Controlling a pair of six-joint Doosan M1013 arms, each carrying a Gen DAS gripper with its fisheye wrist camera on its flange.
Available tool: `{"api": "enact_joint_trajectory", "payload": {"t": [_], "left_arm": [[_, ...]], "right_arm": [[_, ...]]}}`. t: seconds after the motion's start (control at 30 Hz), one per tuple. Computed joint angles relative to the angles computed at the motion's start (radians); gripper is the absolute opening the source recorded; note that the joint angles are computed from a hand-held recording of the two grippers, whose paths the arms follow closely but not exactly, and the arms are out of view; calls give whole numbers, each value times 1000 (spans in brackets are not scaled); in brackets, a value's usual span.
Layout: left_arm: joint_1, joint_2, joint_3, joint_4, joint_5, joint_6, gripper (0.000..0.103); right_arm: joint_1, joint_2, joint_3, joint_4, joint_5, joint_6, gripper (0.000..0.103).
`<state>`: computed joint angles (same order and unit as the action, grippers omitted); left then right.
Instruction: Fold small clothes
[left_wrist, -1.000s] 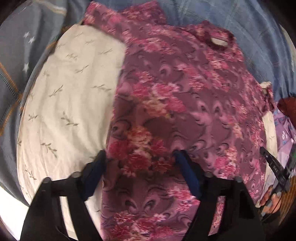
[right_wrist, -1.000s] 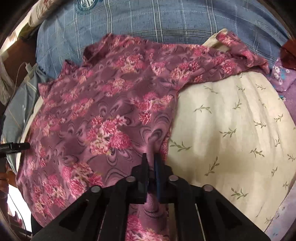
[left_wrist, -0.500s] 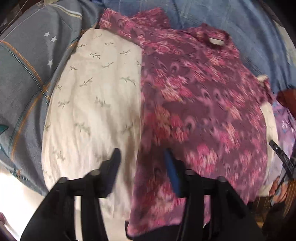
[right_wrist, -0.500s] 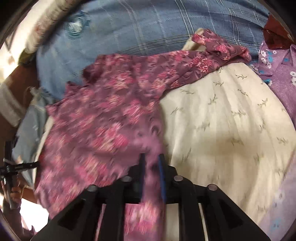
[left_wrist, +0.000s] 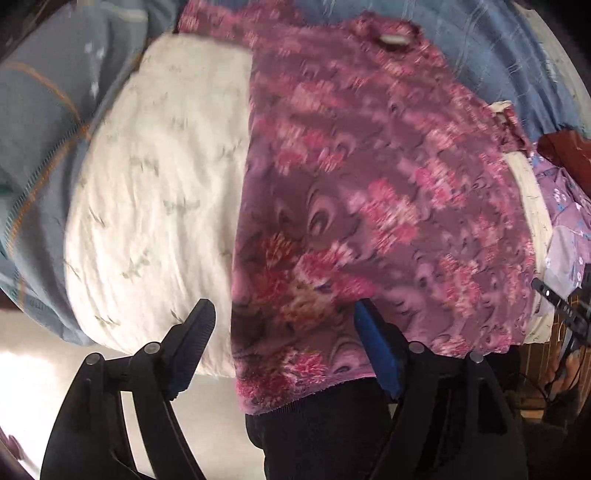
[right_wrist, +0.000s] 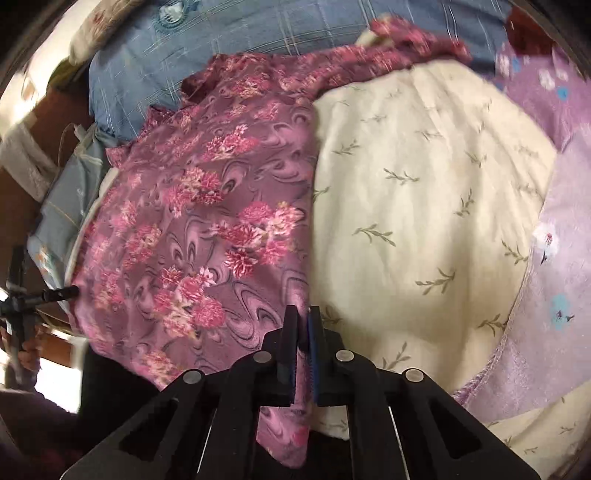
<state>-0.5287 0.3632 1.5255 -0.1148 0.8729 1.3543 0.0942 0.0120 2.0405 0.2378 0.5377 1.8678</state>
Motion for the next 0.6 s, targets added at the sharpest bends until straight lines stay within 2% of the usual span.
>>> {"api": "enact_joint_trajectory", "payload": {"t": [0.03, 0.1, 0.2, 0.27, 0.33, 0.37, 0.43, 0.47, 0.5, 0.53, 0.6], "left_arm": [[-2, -12, -5, 10, -24, 10, 78], [-8, -20, -29, 34, -61, 13, 78], [-12, 25, -121, 21, -63, 15, 78], [-18, 78, -192, 22, -37, -12, 78], [-23, 115, -232, 14, -26, -28, 78], [-27, 145, -265, 14, -8, -48, 78], [-31, 203, -320, -23, 38, -46, 78], [-33, 227, -341, -32, 68, -43, 78], [-33, 239, -348, -40, 92, -38, 78], [-36, 250, -354, -38, 113, -39, 78], [-56, 241, -333, 39, 64, -45, 85]], "right_arm": [[-21, -16, 5, 44, -23, -38, 9], [-59, -44, 2, 32, -79, -19, 10], [-148, -54, -25, 10, -140, 43, 16], [-206, -24, -76, -118, -161, 198, 24], [-242, 23, -134, -203, -167, 284, 30], [-251, 45, -160, -226, -172, 298, 34], [-256, 105, -225, -290, -164, 329, 50], [-254, 127, -249, -319, -160, 346, 64], [-247, 152, -274, -357, -157, 362, 71], [-238, 182, -306, -425, -150, 398, 71], [-216, 234, -356, -548, -119, 454, 72]]}}
